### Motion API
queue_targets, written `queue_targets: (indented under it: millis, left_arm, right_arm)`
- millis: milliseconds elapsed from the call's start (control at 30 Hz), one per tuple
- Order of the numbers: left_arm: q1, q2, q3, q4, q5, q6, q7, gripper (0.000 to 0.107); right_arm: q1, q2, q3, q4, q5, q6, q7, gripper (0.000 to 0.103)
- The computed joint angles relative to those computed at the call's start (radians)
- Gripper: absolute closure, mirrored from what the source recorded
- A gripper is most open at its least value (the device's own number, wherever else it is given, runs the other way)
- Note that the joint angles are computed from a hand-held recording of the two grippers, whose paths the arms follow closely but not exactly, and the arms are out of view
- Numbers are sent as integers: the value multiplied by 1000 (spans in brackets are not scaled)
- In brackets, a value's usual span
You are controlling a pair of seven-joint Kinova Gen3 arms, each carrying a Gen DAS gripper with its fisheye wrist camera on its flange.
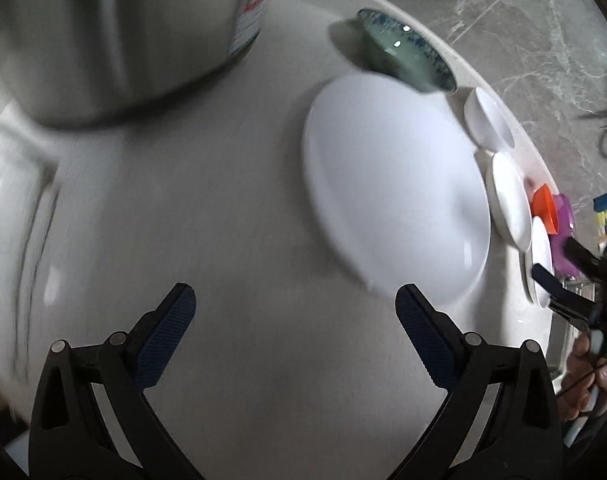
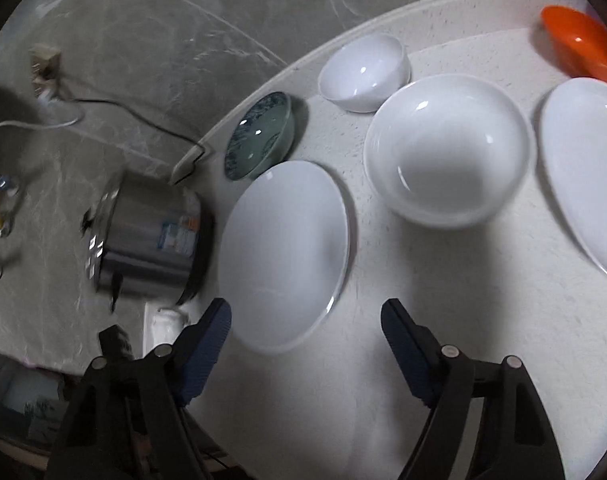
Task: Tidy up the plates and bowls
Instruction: 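Move the right tool to the large white plate rim and close on it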
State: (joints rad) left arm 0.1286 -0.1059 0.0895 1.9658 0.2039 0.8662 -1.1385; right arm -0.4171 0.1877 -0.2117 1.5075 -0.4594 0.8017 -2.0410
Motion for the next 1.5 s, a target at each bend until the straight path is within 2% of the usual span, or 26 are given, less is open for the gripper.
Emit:
queue_targets:
  millis: [33,100,167,233,267,333,400,567,667,800,900,1000,1100,1167,1233,1300,1367,1500]
  left_arm:
    - [12,10,-23,6,8,-30,-41,7]
    - [-7,48,-19,-21,23,-45,-99,8]
    - [-14,78,-35,-48,48,-36,-164,16]
    - [-40,130,-41,-87,78,-32,-240,24]
    - [-48,134,-40,-92,99,-25,-264,25]
    - [-75,160,-45,-105,136,-16,-322,32]
    - [-84,176,-40,-121,142,-20,-340,32]
    - [-90,237,-20,-175,172,-17,-374,32]
    - [-88,270,-14,-216,161,-6,-376,32]
    - [-107,301,-11,-260,172,31,-401,33]
    - [-128,318,-2,-278,205,58,-462,35]
    - [-137,338,0,-306,221,93,-482,35]
    - [-135,341,-1,-309,221,87,-487,35]
    - [-134,348,-1,-315,232,85,-494,44]
    - [-152,354,9,-314,255,91,-515,66]
    - [-131,358,4,-318,236,74,-502,76]
    - [-133,360,5,-319,236,76,-507,77]
    - [-147,360,4,-316,253,89,-520,77]
  right_arm:
    - [-6,18,2,-4,5,-19,-19,27]
    - [28,36,-32,28,-33,-95,-26,31]
    - [70,54,-67,67,-114,-161,14,31]
    - [85,84,-76,63,-170,-163,72,32]
    - [70,93,-53,52,-173,-143,85,32]
    - [75,109,-59,52,-192,-149,117,34]
    - [93,117,-73,71,-236,-182,154,36]
    - [95,137,-67,51,-218,-168,189,41]
    - [117,155,-78,45,-243,-161,226,43]
    - [147,187,-91,32,-306,-122,295,44]
    - [212,221,-148,34,-398,-99,404,44]
    - [217,241,-141,21,-439,-64,461,44]
    - [216,251,-129,15,-464,-47,486,44]
    - [202,258,-115,-3,-451,-33,477,44]
    - [192,267,-105,-23,-438,-13,461,47]
    - [177,272,-94,-39,-414,-1,439,57]
    - [168,280,-88,-51,-399,6,414,62]
    - [180,278,-98,-39,-414,-8,412,62]
